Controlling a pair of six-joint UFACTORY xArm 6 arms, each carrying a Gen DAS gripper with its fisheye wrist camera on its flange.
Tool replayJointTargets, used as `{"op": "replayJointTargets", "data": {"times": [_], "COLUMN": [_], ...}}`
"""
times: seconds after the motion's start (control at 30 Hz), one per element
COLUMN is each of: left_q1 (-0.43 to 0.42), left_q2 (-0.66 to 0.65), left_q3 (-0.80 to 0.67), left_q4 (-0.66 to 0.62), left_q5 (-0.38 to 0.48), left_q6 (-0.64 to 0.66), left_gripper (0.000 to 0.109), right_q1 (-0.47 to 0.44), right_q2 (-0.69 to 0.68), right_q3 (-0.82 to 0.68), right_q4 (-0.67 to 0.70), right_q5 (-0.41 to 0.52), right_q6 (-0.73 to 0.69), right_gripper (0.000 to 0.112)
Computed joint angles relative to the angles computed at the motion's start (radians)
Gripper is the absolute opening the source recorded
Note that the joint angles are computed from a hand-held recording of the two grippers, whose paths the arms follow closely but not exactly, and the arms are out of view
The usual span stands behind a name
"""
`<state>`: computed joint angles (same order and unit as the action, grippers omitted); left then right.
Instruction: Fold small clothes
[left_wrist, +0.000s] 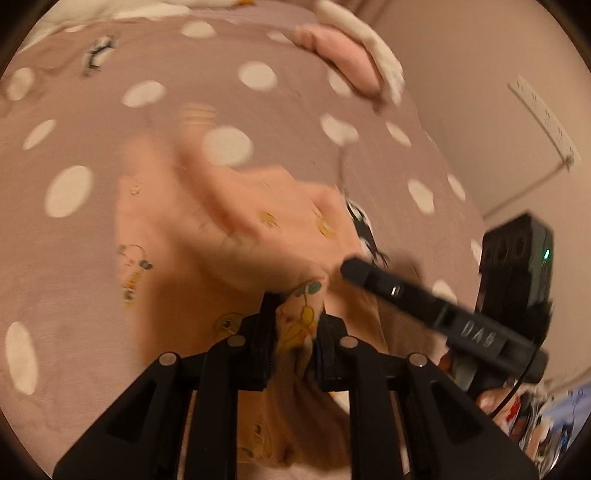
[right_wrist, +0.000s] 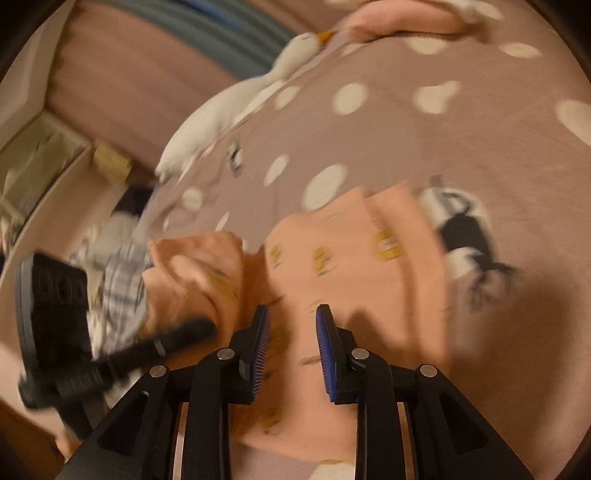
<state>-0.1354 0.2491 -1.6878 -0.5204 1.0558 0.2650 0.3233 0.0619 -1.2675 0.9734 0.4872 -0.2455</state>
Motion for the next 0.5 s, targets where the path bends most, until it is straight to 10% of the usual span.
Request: {"op": "replayJointTargets", "data": {"times": [0.5], "left_q1": [0.113], "left_q2": [-0.266], "left_q3": [0.367], "left_q4": [-0.113], "left_q5": [-0.096], "left_q6": [0.066], "left_gripper": [0.055], "right_q1": [-0.036], "right_q2": [0.019], "right_q3": [-0.036], "right_q4": [0.046], "right_q5": [0.124], "right_q6": [-0.077], "right_gripper": [0.042]}}
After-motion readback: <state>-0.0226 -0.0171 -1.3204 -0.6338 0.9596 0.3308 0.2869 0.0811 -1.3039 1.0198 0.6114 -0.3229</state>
